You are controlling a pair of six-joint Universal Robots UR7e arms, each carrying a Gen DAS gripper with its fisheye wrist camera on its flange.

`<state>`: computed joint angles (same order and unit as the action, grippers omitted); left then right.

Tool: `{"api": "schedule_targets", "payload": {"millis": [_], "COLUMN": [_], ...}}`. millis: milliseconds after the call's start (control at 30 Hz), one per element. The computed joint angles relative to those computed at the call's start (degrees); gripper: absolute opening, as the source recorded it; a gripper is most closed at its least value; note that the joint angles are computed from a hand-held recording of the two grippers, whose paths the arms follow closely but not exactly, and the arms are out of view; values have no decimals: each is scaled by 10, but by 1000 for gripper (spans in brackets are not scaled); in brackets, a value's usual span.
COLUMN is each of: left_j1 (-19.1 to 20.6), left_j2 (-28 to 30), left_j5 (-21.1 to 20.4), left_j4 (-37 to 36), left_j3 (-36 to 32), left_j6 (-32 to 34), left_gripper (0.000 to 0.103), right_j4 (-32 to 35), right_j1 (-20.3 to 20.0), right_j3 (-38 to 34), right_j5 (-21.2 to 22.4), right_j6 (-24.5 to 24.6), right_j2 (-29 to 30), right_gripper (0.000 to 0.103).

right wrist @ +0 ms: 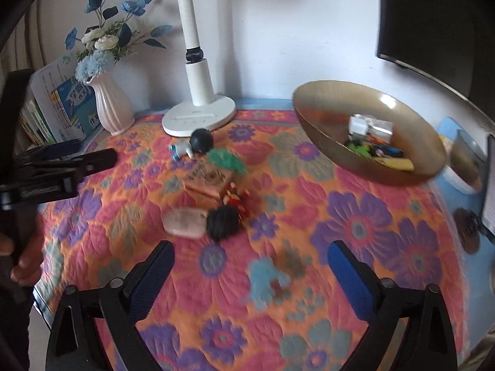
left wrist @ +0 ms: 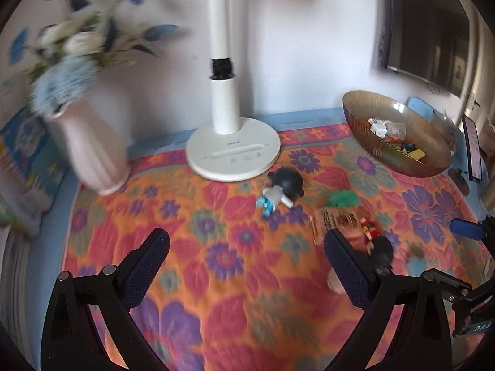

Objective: Organize rigid objects
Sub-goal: 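Grasp the red black-haired doll with the right tool while the left grasps the black-headed white figure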

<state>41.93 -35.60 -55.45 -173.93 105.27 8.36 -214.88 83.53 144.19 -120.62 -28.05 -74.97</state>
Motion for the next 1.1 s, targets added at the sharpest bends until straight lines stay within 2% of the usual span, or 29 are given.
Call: {"api": "schedule_targets", "payload": {"millis": [100, 133, 167, 300, 433, 533, 600, 700, 767, 800, 833, 933, 1000, 1033, 1100], "left_j1": [26, 31, 38, 52, 64, 71, 70, 69, 65, 62, 59, 55, 49, 49, 40], "left_j2": [29, 37, 48, 74, 98, 114, 118, 123, 128, 129, 130, 129, 119, 112, 95], "left_j5": [-43, -49, -56, -75, -83, -87, -93, -105, -108, -109, -107, -101, -99, -101, -100], "left_j4": [78, 91, 106, 117, 155, 186, 176, 185, 184, 178, 174, 164, 141, 132, 106], "left_j3": [-63, -75, -92, -124, -164, -193, -194, -202, -206, -203, -200, -195, -177, -168, -144], "left_j6": [26, 27, 29, 33, 31, 23, 28, 31, 38, 46, 48, 51, 51, 53, 55], "left_gripper": [92, 85, 79, 76, 76, 75, 72, 56, 41, 40, 33, 32, 29, 26, 14], "right_j4": [40, 47, 50, 41, 90, 94, 93, 84, 98, 101, 98, 102, 108, 108, 94], "right_j1": [-5, -8, -13, -19, -39, -48, -55, -57, -63, -63, -62, -63, -72, -76, -82], "right_j3": [-23, -30, -32, -43, -69, -83, -85, -87, -85, -84, -83, -77, -65, -60, -42], "right_j5": [1, 1, 6, 11, 32, 29, 39, 45, 65, 70, 68, 70, 88, 97, 103], "right_j6": [7, 9, 8, -2, 32, 40, 41, 34, 33, 32, 28, 22, 23, 22, 18], "right_j2": [9, 16, 19, 42, 45, 64, 69, 73, 65, 64, 64, 59, 43, 36, 16], "right_gripper": [79, 71, 68, 67, 67, 64, 62, 55, 46, 44, 39, 39, 38, 33, 33]}}
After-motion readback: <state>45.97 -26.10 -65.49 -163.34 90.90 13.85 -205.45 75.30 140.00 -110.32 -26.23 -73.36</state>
